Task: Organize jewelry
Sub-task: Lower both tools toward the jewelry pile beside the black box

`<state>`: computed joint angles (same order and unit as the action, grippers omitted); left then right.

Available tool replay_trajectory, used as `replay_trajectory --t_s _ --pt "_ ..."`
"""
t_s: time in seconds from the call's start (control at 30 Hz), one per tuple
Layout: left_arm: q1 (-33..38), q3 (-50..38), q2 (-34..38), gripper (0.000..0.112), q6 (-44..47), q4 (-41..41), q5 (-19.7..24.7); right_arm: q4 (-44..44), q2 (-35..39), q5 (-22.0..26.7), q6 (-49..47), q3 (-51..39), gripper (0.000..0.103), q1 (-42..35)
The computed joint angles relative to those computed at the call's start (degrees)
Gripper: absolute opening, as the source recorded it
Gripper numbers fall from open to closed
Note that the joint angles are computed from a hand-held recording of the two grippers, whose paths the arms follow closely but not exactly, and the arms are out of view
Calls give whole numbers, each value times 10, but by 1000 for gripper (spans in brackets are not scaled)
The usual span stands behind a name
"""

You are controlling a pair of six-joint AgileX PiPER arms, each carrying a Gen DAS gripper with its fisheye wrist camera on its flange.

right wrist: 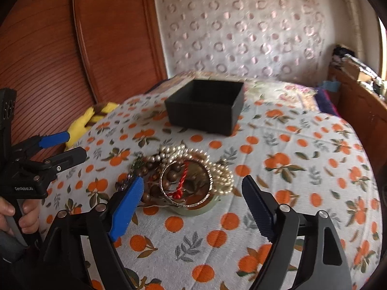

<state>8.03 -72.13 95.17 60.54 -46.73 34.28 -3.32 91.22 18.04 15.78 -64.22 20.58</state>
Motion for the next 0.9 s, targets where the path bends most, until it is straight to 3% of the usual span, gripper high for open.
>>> replay_trajectory --t_s 0.2,0.37,0.6,0.7,0.9 --pt "3 -5 20 96 12 0 6 139 51 35 -151 -50 85 -24" --pt "9 -21 40 95 15 -2 27 209 84 68 -223 -91 85 -38" --pt "13 -49 64 78 6 4 63 193 114 96 -228 -132 80 -39" --pt "14 -52 69 77 3 3 65 172 116 94 -223 -140 75 -34" --pt "16 -51 70 77 8 0 66 161 129 111 -235 -161 74 -32"
